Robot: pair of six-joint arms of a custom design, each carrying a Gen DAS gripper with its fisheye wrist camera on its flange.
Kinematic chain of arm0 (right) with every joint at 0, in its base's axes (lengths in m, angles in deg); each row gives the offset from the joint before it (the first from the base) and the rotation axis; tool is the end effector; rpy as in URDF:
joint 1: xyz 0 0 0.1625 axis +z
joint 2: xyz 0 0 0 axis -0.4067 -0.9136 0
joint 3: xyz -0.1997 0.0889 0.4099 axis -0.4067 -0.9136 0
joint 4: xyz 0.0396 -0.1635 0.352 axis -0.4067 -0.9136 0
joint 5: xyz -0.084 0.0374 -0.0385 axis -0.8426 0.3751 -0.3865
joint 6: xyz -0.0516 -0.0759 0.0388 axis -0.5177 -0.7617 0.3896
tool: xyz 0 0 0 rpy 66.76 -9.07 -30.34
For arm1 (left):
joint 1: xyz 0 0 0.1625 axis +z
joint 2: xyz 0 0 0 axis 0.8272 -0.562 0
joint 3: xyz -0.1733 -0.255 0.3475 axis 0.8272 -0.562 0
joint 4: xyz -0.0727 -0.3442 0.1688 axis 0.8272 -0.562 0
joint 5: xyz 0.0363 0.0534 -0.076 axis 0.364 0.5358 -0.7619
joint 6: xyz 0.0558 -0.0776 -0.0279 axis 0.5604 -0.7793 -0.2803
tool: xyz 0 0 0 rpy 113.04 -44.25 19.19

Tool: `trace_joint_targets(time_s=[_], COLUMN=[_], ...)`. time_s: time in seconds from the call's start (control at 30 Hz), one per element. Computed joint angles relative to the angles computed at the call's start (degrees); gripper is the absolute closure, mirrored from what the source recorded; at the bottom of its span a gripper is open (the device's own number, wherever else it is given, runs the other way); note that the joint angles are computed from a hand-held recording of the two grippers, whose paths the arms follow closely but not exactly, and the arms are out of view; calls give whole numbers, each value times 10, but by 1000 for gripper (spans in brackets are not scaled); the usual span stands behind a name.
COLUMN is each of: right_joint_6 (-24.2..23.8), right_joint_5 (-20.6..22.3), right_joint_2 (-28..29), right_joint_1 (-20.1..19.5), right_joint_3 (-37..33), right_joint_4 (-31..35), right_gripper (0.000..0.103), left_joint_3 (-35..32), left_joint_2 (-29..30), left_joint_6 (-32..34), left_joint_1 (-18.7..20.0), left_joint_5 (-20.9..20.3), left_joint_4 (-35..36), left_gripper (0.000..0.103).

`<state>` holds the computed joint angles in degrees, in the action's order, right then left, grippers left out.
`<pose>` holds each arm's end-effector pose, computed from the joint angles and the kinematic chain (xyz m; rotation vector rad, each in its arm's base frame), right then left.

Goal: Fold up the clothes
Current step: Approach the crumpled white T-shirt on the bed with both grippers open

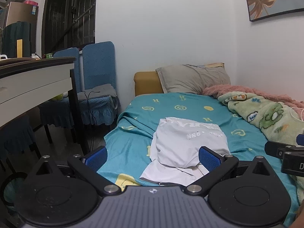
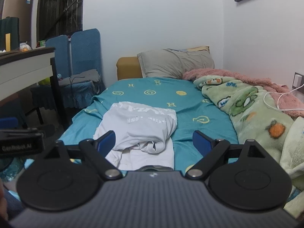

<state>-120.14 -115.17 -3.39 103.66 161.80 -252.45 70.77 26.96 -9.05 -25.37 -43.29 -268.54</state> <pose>0.0329 -0.5603 0.3576 0.6511 -2.0884 1.3871 -0.4459 -0.5266 0.0289 0.5196 1.9718 -1.3437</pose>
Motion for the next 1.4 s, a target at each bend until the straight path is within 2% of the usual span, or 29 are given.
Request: trace_joint_targets(time_s=[0.2,0.27,0.47,1.17,1.33,1.4], right_joint_6=[19,7,8,41,64,79], right_joint_5=[-9,-10,-3,11,30,33], right_joint_2=[-12,1,0,-17,-28,-32], right_joint_1=[0,0,-6,-6,-10,-12], right_joint_3=[-6,7,7,17,19,19], right_joint_4=[32,-7,-2,10,16,15], right_gripper=[14,14,14,14,14,14], left_joint_3=[0,-3,-6,-7,6,5], left_joint_2=[6,4,4,2,-15,-15], left_joint_6=[55,30,13,-25,-81,-80], left_joint_1=[-1,1,4,6,-3,-7], left_joint_5=[0,1,-10,1,3,3], left_joint_4=[-39,-4,17,71,108,98], left_gripper=[0,0,0,0,0,0])
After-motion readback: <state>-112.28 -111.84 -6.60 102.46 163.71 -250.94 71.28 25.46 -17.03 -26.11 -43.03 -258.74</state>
